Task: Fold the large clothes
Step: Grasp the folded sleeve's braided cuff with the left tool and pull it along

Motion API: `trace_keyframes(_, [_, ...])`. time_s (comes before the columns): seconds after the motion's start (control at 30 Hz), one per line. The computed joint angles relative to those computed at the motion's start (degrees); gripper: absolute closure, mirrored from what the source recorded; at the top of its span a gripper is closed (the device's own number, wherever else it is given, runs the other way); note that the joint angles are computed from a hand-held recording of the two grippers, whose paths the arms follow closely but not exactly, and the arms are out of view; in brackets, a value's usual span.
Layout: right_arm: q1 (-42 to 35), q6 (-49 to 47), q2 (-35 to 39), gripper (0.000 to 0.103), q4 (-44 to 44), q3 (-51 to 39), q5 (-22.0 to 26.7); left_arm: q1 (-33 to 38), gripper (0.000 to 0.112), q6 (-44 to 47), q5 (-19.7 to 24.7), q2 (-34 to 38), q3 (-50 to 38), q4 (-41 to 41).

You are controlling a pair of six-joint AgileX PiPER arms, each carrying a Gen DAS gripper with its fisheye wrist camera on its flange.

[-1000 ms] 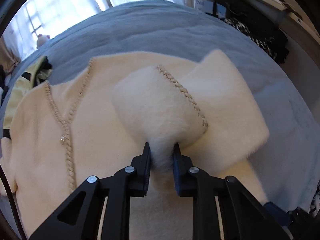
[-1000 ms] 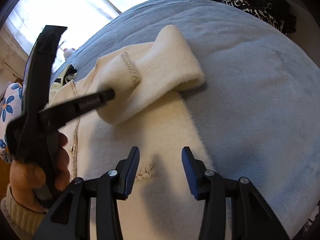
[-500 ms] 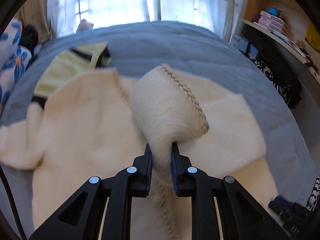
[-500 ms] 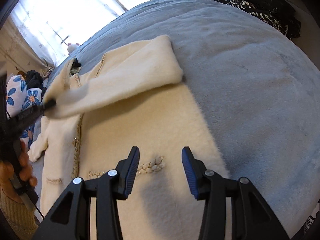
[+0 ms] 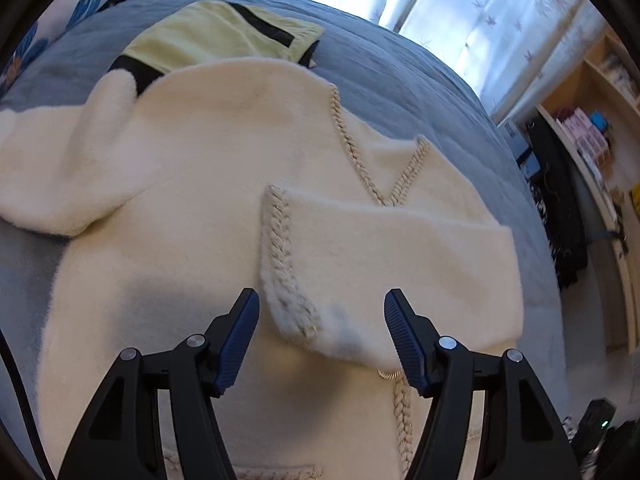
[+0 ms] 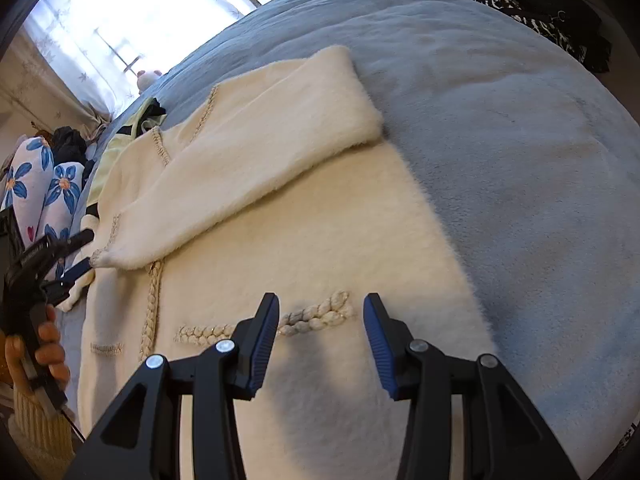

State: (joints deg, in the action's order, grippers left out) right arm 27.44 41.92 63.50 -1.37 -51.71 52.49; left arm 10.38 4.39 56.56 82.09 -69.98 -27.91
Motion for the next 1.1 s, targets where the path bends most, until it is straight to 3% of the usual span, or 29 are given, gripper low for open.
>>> trace_keyframes(0.17, [1.65,1.46,0.67,0.059,-1.73,-0.7,0.95,4.07,0.051,3.2,2.13,6.82,-1.14,-4.83])
trace_keyframes(0.27, [1.88,1.31,1.1,0.059,-2.18,-1.98,2.05,4.27,0.078,6.86,4.81,10.21,-1.15,-9.12])
trace_keyframes(0.33, [1.9,1.25,1.5,0.059,-2.78,-3.2,2.8,2.71,0.081,7.67,3.93,10.51,-0.81,-9.28])
trace_keyframes(0.4, [1.71,1.56,1.9,0.059,-3.97,-4.3,3.52,-0.12,0.097,6.12,1.41,10.03,-1.02,-6.16])
trace_keyframes(0.67, [-0.16,2.36,5.33,0.059,-6.45,-7.16,5.2,-19.64,0.1,-6.21,-7.55,8.38,-12.64,23.02])
trace_keyframes(0.83, [-3.02,1.48,7.6,0.059,-8.55,-10.45,6.34,-22.75,0.1,-3.24,-15.97,5.94,-15.79,26.5])
trace_keyframes(0.93, [-5.29,0.02,9.32,0.059,-9.85,-12.64,6.93,-19.76,0.1,-4.13,-20.64,5.17,-12.88,26.63])
trace_keyframes(1.0, [-7.79,-2.48,11.08,0.059,-8.96,-13.79,6.7,-15.86,0.099,-2.82,-20.26,7.91,-11.1,23.19])
trace_keyframes(1.1, [-11.8,-8.21,15.17,0.059,-6.04,-16.29,5.74,-11.68,0.098,0.07,-11.01,16.12,-13.83,18.34])
